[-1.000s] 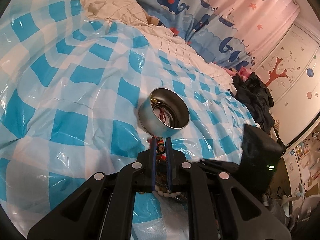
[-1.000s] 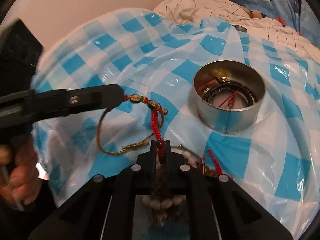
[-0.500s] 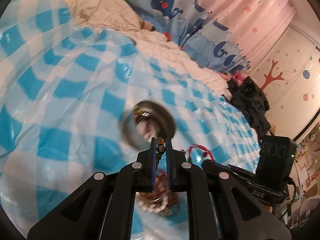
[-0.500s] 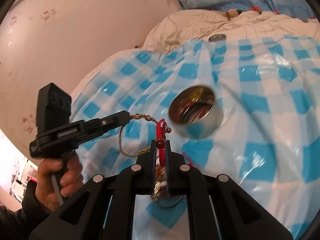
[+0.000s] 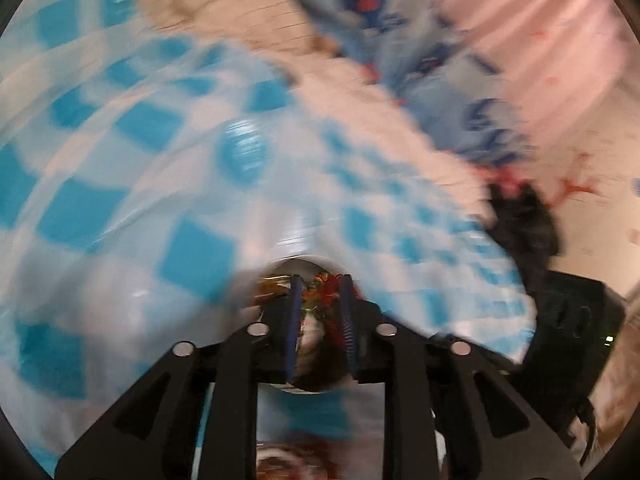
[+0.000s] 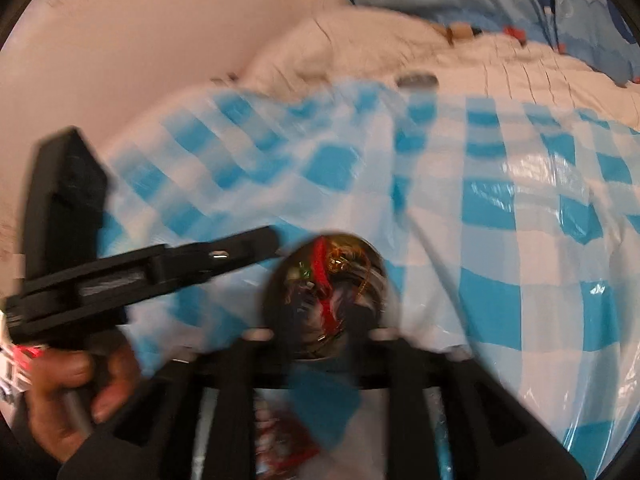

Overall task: Organize jewelry
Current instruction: 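Open the left tool to drop the bracelet into the silver tin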

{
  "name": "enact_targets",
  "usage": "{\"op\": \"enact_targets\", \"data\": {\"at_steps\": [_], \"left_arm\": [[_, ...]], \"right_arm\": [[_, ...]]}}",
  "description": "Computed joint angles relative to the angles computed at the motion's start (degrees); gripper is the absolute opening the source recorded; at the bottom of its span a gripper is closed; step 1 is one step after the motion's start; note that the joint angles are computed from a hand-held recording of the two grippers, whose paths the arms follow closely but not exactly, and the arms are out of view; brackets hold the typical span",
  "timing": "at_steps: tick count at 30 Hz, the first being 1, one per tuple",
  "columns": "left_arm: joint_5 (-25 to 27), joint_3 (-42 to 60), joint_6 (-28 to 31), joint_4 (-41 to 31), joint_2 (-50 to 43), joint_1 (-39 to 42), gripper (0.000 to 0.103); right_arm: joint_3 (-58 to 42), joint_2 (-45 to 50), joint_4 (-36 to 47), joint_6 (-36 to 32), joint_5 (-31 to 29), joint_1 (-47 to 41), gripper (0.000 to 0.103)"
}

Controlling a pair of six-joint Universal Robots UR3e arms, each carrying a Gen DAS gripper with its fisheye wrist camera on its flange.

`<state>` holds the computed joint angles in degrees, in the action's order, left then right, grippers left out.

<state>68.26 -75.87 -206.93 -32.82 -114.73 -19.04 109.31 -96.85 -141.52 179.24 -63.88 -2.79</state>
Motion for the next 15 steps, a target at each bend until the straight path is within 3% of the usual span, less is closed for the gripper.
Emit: {"op": "enact_targets", "data": {"at_steps": [2,5,7,10,15], "left_arm": [[0.1,-1.7,-0.9,0.5,1.1,0.6,0.033],[5.3,-5.0,-0.2,2.5,4.5,-0.2,0.047],[8.2,-7.7,0.1,3.4,6.5,-1.1,0.050],[13.3,-12.8,0.3,4.0,9.8,-3.2,0.052],[17.9,-21.5,1.3,7.4,16.2,-7.1,0.057]], "right_arm": [[2.4,-0.7,-2.5,0.0,-0.2,-0.5,0.040],[9.9,-8.7,-4.1,0.5,0.0,-3.5,0.047],[15.2,-15.8,-2.7,0.4,1.0,-6.4,0.050],[25.0,-30.0,0.8,0.0,1.2,-11.7,0.063],[33.4,-45.9,7.2,4.8,-4.5,-13.8,0.068]]}}
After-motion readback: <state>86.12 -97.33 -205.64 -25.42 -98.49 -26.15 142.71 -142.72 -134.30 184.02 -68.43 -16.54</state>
